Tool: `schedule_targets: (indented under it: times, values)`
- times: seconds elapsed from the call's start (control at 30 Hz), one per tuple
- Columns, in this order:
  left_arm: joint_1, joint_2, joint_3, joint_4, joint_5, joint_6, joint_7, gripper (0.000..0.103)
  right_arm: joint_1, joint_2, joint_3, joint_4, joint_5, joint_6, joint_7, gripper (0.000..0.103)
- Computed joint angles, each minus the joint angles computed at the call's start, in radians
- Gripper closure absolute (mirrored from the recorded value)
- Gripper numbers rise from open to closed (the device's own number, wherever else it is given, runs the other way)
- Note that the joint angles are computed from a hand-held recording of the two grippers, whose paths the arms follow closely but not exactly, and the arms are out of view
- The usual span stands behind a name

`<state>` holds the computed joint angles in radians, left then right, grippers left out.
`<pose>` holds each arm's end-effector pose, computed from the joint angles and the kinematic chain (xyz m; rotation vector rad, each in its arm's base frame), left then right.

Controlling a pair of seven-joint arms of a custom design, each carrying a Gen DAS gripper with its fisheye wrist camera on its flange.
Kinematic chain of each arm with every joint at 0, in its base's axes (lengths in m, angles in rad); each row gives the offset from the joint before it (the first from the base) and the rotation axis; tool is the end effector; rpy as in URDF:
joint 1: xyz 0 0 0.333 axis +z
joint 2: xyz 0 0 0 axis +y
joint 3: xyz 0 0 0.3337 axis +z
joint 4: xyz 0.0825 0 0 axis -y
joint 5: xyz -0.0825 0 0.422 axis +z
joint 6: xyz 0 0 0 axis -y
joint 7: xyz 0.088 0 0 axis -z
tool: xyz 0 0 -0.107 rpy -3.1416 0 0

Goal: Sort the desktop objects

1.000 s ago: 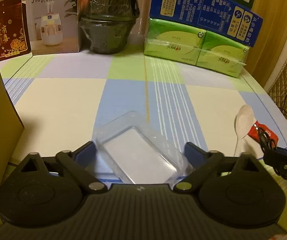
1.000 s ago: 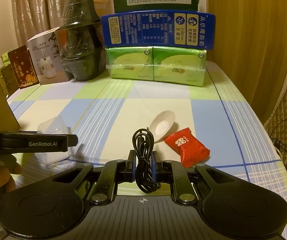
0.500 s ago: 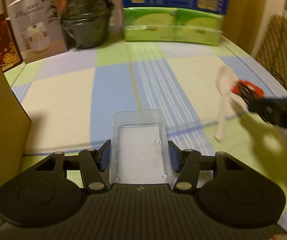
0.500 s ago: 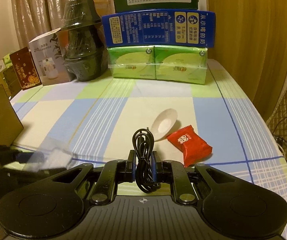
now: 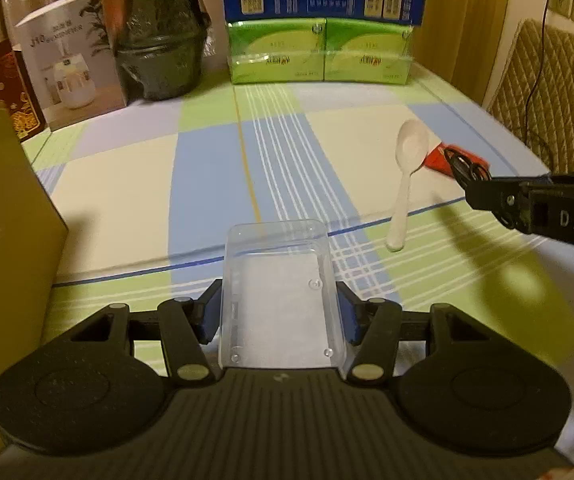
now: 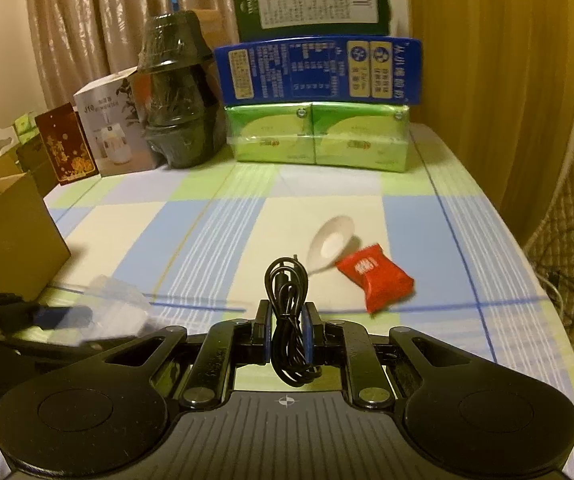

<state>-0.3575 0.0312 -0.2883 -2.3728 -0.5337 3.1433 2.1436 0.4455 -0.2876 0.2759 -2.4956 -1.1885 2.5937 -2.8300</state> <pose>0.4791 -0.3042 0.3794 -1.1435 2.3983 -0.9185 0.3544 0.3365 0.4092 -1.5003 1.8391 -0.7549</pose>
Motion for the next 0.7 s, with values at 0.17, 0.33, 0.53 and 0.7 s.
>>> schedule_targets:
  times: [0.17, 0.33, 0.53, 0.7]
  values:
    - [-0.032, -0.094, 0.000, -0.057, -0.151, 0.014, 0.123, 0.051, 0.065, -0.074, 0.037, -0.046, 0.137, -0.068, -0.016, 0.091]
    - [-0.063, -0.208, 0.012, -0.129, -0.146, -0.017, 0.115, 0.051, 0.136, -0.149, 0.076, -0.074, 0.283, -0.166, -0.041, 0.091]
    - [-0.080, -0.397, 0.021, -0.233, -0.139, -0.093, 0.057, 0.051, 0.217, -0.229, 0.123, -0.069, 0.414, -0.294, -0.029, 0.091]
    - [-0.081, -0.574, 0.024, -0.316, -0.114, -0.178, -0.003, 0.051, 0.262, -0.237, 0.165, -0.019, 0.437, -0.368, -0.029, 0.091]
